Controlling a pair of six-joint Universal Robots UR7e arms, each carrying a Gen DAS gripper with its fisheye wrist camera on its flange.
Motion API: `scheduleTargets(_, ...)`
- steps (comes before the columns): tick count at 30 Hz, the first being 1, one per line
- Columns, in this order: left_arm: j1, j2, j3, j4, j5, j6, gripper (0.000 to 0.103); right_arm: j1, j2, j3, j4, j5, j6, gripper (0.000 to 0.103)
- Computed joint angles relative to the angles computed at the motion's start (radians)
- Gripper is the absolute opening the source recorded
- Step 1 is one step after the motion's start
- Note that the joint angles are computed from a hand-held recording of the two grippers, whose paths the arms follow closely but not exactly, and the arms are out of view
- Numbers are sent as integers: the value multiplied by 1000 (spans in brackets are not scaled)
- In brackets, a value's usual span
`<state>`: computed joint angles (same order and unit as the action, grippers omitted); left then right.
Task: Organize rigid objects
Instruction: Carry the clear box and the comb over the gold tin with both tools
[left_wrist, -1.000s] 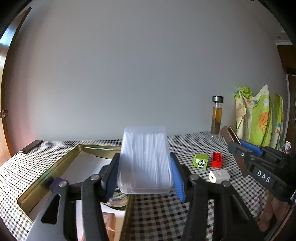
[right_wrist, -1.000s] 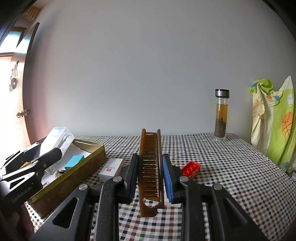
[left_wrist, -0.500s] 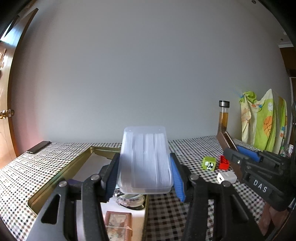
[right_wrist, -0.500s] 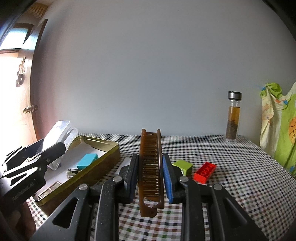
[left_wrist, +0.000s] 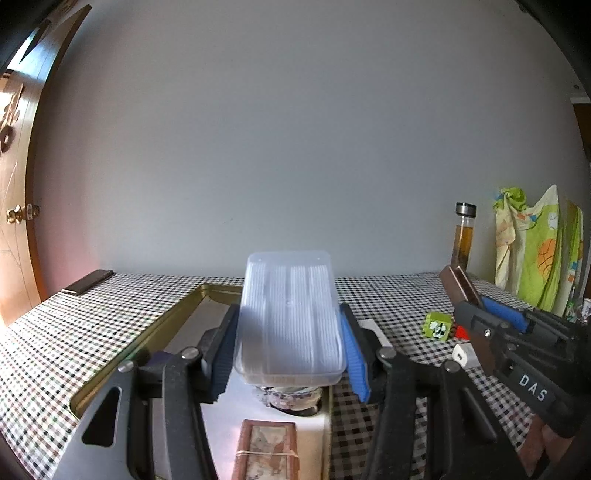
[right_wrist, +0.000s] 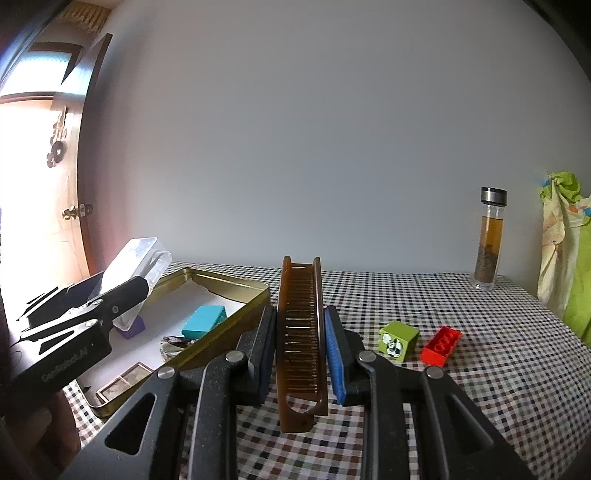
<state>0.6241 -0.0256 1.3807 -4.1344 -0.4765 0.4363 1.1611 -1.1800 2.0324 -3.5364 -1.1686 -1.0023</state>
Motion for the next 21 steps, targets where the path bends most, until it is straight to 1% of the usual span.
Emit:
scheduleTargets(9, 13, -34, 46, -9, 15, -36, 51, 27, 19, 12, 9, 1, -38, 28)
scheduleTargets(21, 20, -49, 65, -11, 24, -55, 51, 53, 44, 12, 22, -4, -62, 28)
